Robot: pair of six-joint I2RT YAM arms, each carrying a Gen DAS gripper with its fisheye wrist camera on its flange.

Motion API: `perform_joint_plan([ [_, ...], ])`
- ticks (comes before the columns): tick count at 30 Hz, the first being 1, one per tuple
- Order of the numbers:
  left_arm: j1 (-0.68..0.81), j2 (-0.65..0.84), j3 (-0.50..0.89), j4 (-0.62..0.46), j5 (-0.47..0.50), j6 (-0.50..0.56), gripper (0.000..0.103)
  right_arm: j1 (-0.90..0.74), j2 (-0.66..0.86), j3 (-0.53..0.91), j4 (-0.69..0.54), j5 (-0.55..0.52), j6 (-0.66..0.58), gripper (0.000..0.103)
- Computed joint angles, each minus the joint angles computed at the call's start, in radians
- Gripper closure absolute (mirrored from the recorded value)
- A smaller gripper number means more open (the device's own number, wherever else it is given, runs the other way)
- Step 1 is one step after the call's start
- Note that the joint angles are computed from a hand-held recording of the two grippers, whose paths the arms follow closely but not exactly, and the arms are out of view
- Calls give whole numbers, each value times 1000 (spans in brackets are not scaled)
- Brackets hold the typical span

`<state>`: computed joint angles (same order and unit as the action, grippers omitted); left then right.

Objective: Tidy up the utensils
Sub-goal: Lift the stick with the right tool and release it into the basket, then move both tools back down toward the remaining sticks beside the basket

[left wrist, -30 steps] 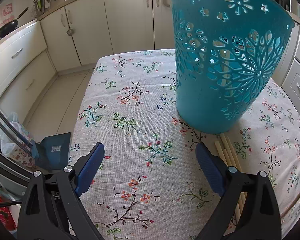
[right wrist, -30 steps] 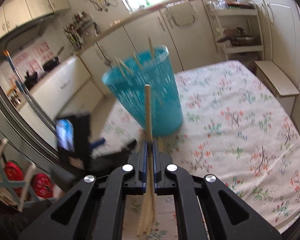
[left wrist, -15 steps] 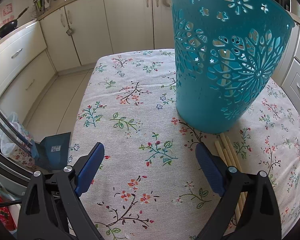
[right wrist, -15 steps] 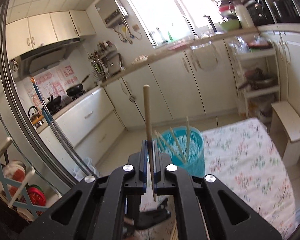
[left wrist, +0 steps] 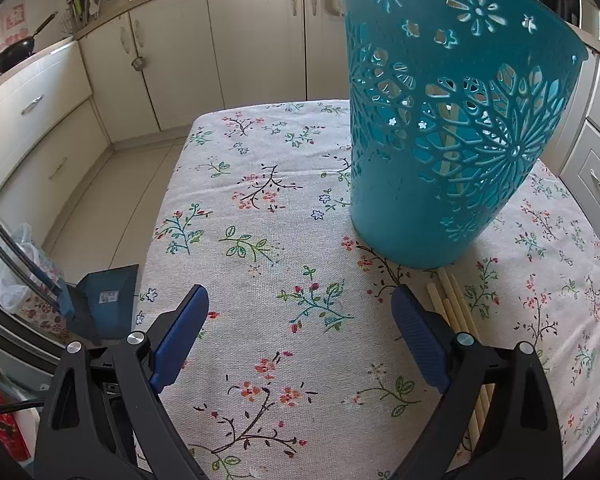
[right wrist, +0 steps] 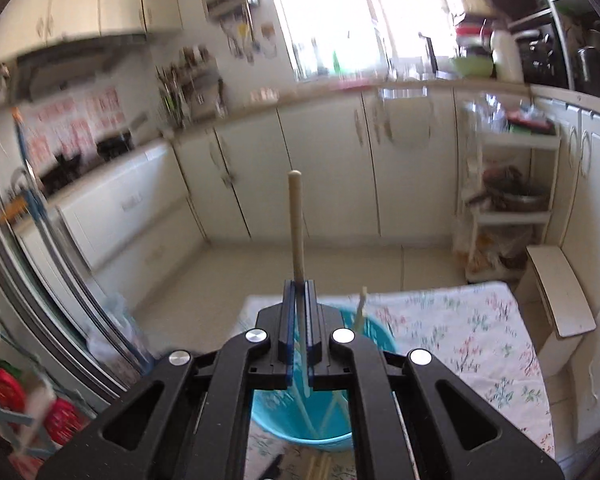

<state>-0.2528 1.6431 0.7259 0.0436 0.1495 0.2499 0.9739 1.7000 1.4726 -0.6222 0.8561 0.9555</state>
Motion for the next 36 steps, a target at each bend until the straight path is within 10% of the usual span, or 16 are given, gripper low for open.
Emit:
perform_joint_plan([
  [6, 17, -9, -3, -3, 28, 4, 14, -47, 55, -34, 11, -110, 41, 98],
  [12, 23, -9, -3, -6, 45, 11, 14, 56, -18, -105, -4, 69, 124, 97],
  [17, 31, -13, -2, -13, 58, 19, 14, 165, -13, -158, -151, 181, 395, 97],
  [23, 32, -10, 3, -22, 66, 30, 14, 217, 62, -319, -156, 25, 724, 95],
  [36, 28, 5, 16, -34, 62, 34, 14, 193, 156, -333, 42, -178, 585, 95],
])
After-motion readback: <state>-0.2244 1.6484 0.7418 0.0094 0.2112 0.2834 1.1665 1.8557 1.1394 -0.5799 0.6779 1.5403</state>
